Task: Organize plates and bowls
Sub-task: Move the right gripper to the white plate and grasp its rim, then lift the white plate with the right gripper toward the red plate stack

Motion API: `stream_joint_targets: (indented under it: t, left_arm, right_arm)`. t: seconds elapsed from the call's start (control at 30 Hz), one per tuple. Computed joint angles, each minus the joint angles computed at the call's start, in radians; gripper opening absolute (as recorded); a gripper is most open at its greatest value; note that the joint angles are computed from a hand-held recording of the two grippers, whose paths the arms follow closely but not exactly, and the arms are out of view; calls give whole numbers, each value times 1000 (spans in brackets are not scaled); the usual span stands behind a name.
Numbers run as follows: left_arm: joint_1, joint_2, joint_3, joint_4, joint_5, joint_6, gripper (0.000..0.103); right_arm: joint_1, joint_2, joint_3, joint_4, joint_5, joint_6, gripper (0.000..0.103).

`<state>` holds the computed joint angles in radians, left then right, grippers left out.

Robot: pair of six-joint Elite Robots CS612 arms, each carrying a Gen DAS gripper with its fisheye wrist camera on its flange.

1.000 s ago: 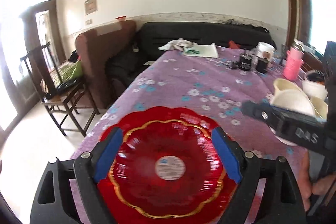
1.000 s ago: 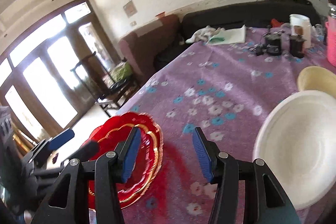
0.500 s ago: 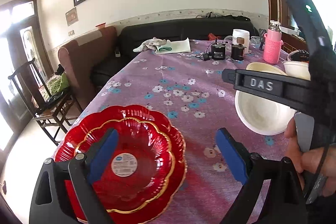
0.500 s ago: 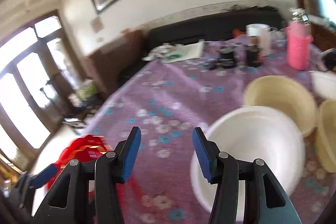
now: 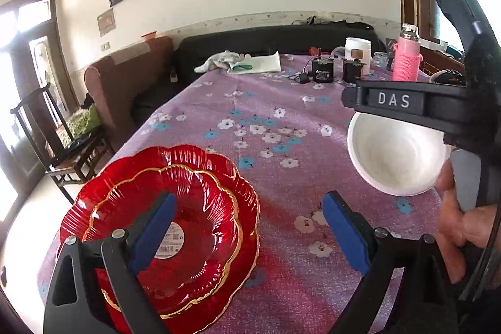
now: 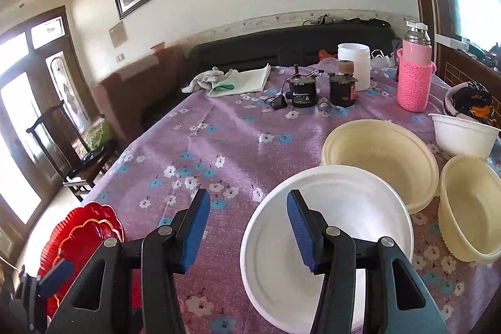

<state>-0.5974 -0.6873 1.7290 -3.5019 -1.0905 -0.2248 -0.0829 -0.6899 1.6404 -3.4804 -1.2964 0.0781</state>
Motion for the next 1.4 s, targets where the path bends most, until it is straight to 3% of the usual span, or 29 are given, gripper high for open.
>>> stream_joint_targets:
  t: [0.17, 0.33, 0.43, 0.5, 0.67, 0.83, 0.87, 0.93, 1.0, 1.13, 1.2, 1.4]
  left_arm:
    - [13, 2, -12, -2, -75, 24, 94]
    - [25, 4, -15, -18, -143, 42, 94]
    - [26, 3, -16, -11, -135, 27, 94]
    - [24, 4, -15, -20, -121, 17, 94]
    - [38, 1, 1, -73, -175, -33, 94]
    - [41, -33, 2, -70, -242, -16, 94]
    - [44, -36, -9, -50, -268, -15, 94]
    - [57, -38, -59, 76, -360, -44, 94]
    - [79, -18, -138, 247, -507, -94, 93]
    - [98, 32, -236, 429, -602, -158, 76]
    - [98, 40, -240, 420, -582, -171, 67]
    - [93, 42, -235, 390, -564, -163, 67]
  right_arm:
    - [-18, 11, 7, -105, 62, 32, 55]
    - [-27, 13, 12, -181, 61, 66, 38]
    - [-22, 8, 17, -190, 20, 60, 32]
    - [-26, 8, 14, -180, 26, 73, 21]
    - [-46, -4, 28, -189, 51, 117, 21]
    - [-86, -38, 100, -250, 43, 108, 21]
    - [-97, -44, 114, -246, 54, 95, 21]
    - [-112, -47, 133, -247, 49, 107, 21]
    - [-128, -52, 146, -210, 65, 128, 21]
    - [-146, -52, 165, -196, 109, 131, 21]
    - [-148, -50, 166, -191, 123, 115, 22]
    - [-137, -44, 158, -155, 106, 70, 21]
